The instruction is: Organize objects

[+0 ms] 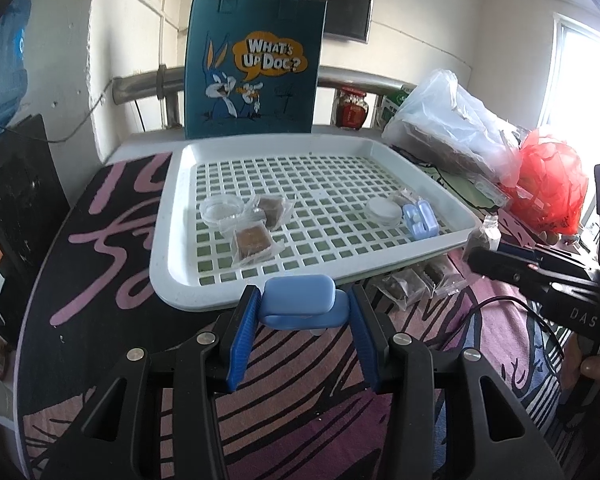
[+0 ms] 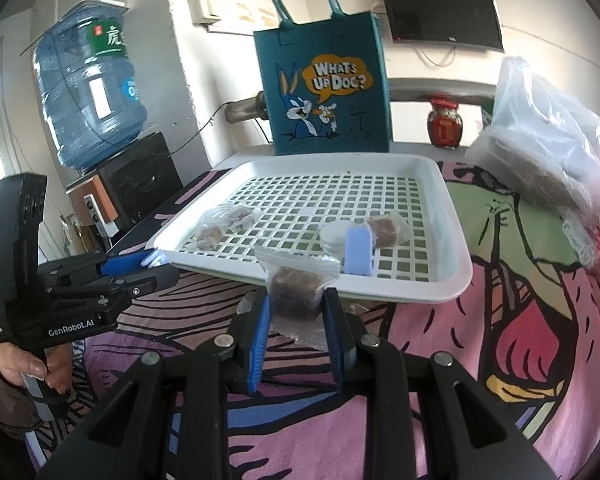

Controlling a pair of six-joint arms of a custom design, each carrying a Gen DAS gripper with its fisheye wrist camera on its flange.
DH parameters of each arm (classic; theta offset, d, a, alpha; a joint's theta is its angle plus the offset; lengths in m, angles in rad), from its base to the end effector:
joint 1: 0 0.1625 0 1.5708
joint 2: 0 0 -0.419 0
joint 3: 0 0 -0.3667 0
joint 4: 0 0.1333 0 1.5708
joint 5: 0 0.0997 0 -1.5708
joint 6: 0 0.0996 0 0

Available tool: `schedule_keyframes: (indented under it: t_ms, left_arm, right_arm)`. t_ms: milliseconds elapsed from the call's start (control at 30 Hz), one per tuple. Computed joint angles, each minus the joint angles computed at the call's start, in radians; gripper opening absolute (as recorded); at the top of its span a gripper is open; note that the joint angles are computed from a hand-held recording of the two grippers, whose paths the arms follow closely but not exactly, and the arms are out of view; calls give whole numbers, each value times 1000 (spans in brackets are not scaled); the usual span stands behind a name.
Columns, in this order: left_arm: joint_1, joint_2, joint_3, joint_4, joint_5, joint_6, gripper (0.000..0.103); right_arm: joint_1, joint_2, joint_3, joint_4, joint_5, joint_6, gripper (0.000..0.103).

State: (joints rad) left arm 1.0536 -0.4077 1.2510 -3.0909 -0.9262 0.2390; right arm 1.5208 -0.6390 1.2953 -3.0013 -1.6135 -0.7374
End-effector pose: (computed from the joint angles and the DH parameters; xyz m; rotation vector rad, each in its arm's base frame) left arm -0.2060 -0.7527 0.0551 0.6325 2.3669 -0.9607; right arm 0.0905 -0.7732 0.1872 0.8682 -2.4939 0.9725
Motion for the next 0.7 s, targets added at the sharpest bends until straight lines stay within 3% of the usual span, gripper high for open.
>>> schedule_keyframes:
  t_ms: [167,333,567,700]
  left_arm:
    - [1,-23,0,33,-38,-15,44]
    - [-13,6,-91,38,-2,51,44]
    - [4,123,-306,191,31,62,44]
    - [15,181,-407,257,41,52,44]
  right_arm:
    - [-5,-20,-12,26,26,31,26]
    - [6,-19,-96,41,28,52,26]
    - [21,130,-376,244,-139,45,26]
    - [24,184,-443,248,-231,28,26]
